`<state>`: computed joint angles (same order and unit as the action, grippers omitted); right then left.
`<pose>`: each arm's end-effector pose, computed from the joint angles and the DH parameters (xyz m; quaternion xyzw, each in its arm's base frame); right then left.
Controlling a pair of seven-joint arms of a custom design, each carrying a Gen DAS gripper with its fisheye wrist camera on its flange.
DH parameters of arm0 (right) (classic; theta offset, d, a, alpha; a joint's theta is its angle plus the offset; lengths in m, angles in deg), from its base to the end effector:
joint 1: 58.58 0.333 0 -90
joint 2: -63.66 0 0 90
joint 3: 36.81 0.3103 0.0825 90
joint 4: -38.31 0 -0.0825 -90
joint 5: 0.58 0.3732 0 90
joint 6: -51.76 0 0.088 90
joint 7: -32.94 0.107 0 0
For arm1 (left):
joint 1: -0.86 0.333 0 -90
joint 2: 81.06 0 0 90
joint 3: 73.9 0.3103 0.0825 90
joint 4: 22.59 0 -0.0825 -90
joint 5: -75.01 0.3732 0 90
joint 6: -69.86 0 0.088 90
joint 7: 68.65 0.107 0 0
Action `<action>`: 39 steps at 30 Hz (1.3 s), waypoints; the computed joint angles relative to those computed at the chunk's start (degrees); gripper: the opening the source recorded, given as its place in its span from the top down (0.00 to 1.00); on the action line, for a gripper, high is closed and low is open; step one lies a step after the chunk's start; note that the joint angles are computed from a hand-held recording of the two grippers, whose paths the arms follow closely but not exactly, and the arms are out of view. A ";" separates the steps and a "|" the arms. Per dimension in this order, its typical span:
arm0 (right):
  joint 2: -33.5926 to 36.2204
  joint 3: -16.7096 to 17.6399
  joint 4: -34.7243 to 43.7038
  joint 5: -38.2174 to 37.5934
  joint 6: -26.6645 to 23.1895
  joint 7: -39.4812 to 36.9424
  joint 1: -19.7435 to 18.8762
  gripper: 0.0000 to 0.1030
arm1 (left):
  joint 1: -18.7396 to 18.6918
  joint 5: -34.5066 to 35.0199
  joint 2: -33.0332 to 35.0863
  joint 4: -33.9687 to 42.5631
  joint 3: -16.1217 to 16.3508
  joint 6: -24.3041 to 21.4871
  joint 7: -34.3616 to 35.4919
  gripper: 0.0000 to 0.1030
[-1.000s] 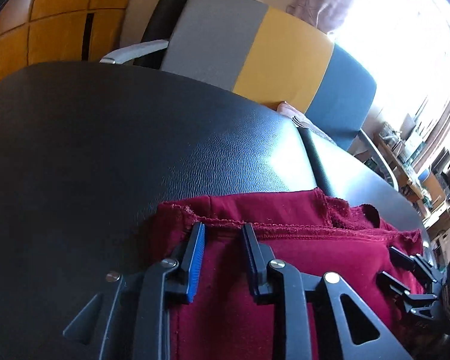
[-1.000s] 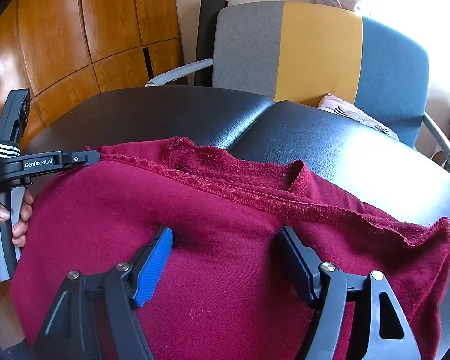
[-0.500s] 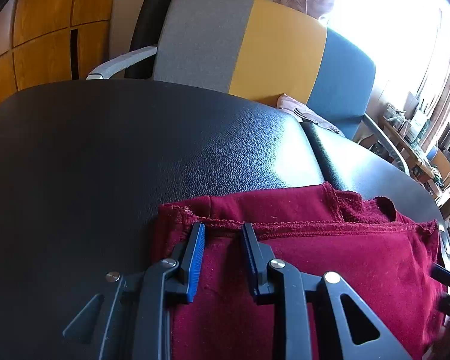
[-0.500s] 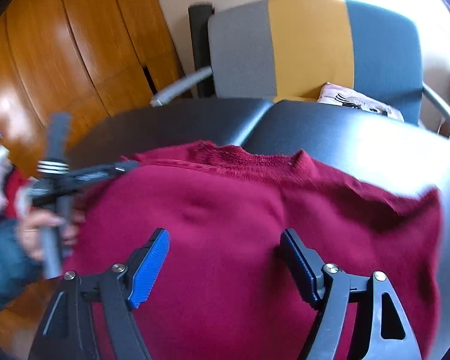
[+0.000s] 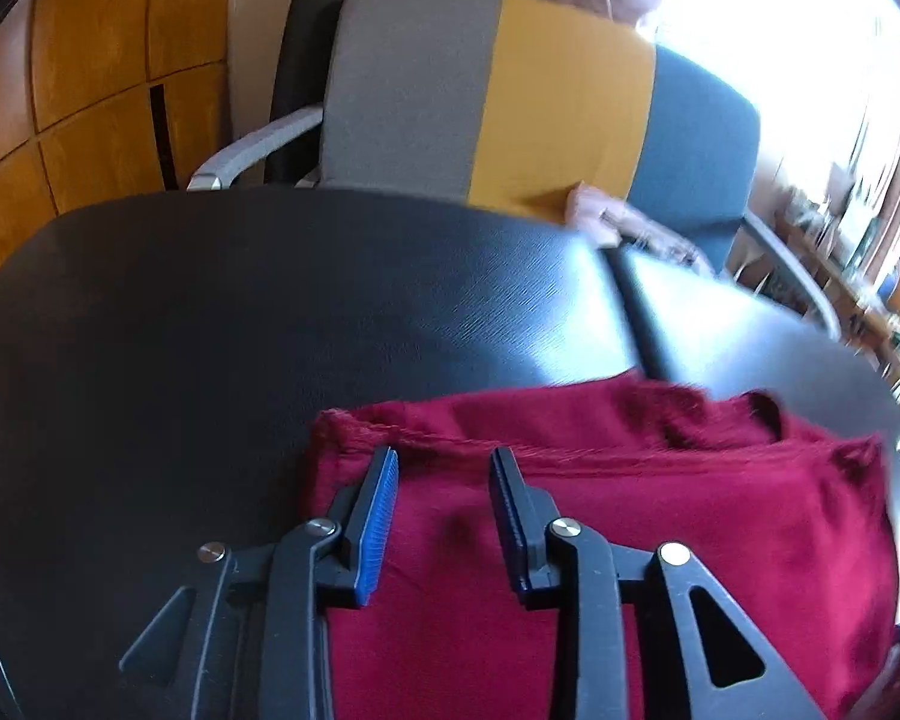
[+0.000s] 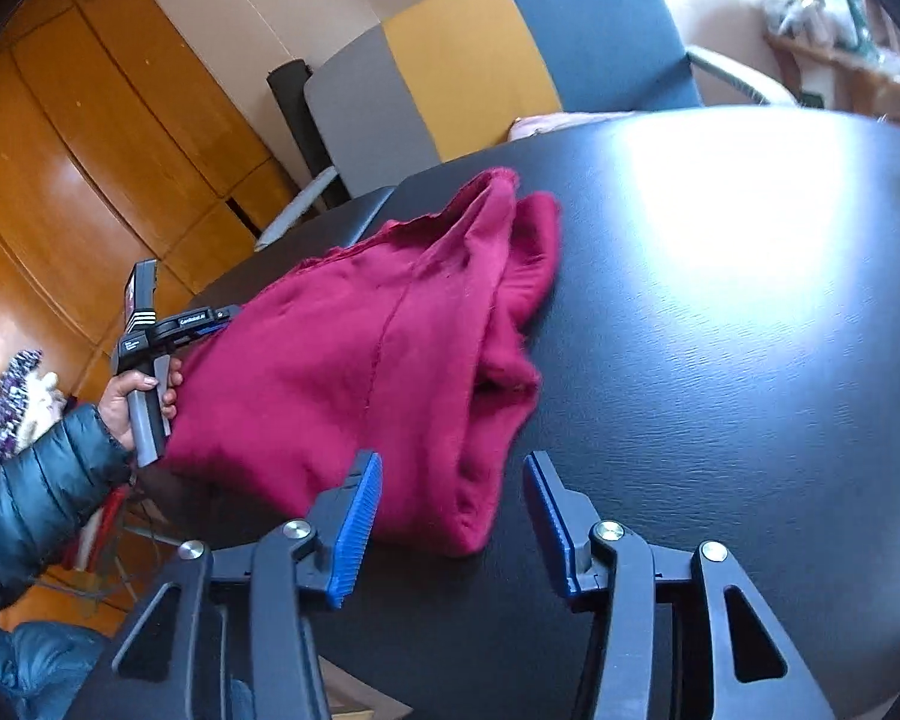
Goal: Fold clothes
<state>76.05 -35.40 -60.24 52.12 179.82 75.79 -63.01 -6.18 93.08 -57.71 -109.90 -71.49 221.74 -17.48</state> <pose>0.6453 -0.0114 0.4969 -0.7297 0.5467 0.0074 0.4107 0.7097 -0.0713 0.5070 -0.7653 0.5274 -0.2694 0.2521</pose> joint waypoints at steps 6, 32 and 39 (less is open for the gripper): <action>3.62 1.33 4.05 -4.22 -1.57 0.47 1.19 0.91 | 1.29 -5.83 -2.20 -2.13 -6.15 6.89 12.05 0.69; 5.02 0.15 8.85 -4.54 5.95 6.71 1.64 0.56 | -2.75 -22.34 0.53 -5.42 -7.93 10.21 28.86 0.65; 17.82 1.99 23.88 -16.28 6.75 22.82 3.40 0.93 | -1.28 -25.77 0.33 -6.69 -9.59 12.20 30.71 0.65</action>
<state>93.88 -33.41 -36.36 35.84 186.57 98.61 -59.62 -7.46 67.30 -57.38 -116.60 -81.08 233.94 13.23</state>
